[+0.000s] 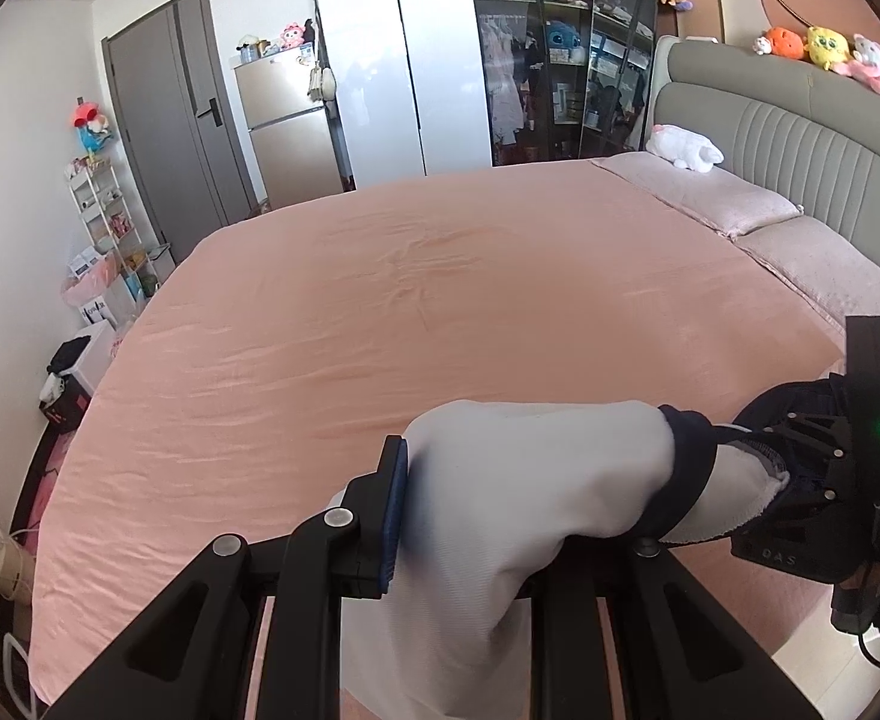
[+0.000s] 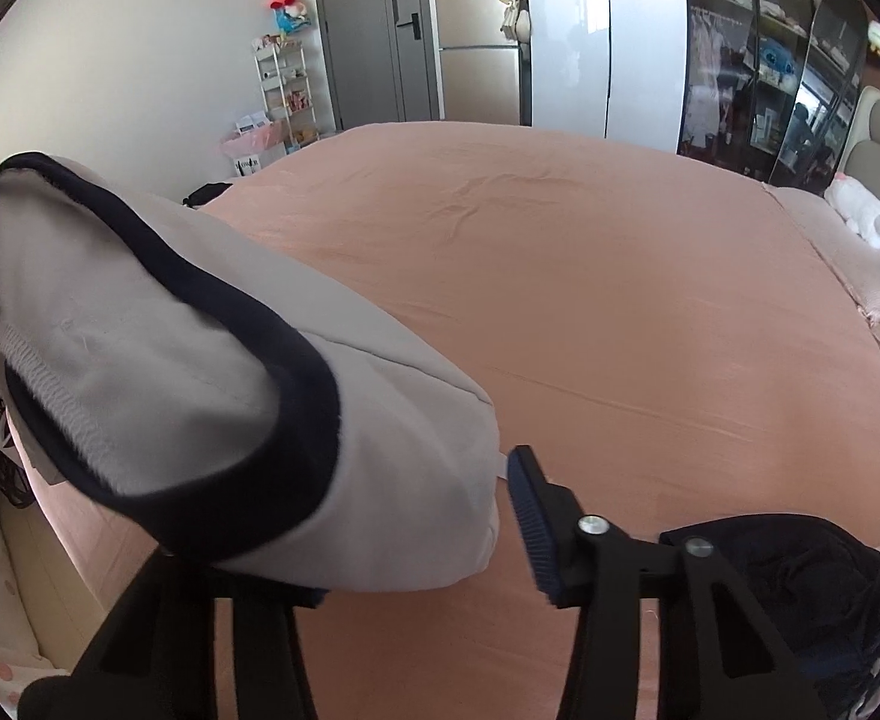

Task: Fold clothes
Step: 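Stretch the shirt between both tools and lower it onto the bed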

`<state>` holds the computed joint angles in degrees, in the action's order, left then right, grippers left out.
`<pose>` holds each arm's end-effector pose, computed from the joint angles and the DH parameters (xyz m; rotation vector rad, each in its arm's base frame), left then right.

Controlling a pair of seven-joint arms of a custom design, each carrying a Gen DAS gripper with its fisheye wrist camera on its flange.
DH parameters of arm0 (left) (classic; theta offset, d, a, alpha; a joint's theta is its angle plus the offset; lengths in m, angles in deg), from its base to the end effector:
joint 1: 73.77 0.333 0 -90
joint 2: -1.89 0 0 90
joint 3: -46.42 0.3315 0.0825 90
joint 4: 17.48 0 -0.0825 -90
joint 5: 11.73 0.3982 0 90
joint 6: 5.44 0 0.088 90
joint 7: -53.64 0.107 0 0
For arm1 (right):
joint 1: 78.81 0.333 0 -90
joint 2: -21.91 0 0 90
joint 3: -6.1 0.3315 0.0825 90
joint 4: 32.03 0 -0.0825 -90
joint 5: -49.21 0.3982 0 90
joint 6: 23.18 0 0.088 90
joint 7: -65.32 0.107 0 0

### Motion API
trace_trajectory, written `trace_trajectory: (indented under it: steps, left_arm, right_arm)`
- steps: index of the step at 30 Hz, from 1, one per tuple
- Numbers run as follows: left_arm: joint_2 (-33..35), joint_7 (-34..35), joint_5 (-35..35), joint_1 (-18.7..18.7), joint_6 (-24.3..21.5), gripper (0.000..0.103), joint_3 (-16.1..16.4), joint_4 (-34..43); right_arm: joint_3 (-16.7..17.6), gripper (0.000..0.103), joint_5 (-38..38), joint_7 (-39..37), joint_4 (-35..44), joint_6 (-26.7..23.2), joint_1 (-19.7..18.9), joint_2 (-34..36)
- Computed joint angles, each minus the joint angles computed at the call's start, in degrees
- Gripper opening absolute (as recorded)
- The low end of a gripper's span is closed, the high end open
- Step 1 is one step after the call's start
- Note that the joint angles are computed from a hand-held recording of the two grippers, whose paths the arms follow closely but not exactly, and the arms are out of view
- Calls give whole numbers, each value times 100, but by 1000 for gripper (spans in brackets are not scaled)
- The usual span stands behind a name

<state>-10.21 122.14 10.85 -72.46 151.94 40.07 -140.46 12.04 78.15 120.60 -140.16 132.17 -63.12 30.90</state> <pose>0.5462 -0.0684 0.5958 -1.6654 1.7006 -0.6474 0.6198 0.2234 0.5062 -2.1394 1.1465 -0.3532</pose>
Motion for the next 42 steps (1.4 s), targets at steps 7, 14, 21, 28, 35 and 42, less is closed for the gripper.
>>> trace_trajectory:
  steps: [7, 14, 21, 28, 35, 42]
  left_arm:
    - [-91, 108, -82, 8, -3, 18, 51, -68]
    - [-137, -29, 136, 144, 72, 18, 11, 173]
    - [-187, 144, 444, 214, 163, 18, -15, 640]
    - [-297, 544, 463, 184, 191, 18, 25, 1020]
    - [-363, 945, 453, 176, 177, 18, 46, 1245]
    - [11, 1968, -710, -173, -125, 18, 334, 1465]
  right_arm:
    - [-5, 10, -67, 322, 81, 136, 45, 3]
    - [-117, 7, -874, 854, 390, 622, 222, -97]
    - [-231, 7, -1666, 1587, 1220, 686, 309, -92]
    - [-223, 7, -2005, 1809, 1819, 517, 272, -230]
    - [-197, 7, -2213, 1822, 2368, 352, 290, -296]
    - [-234, 7, -2481, 1939, 2550, -4, 293, -113]
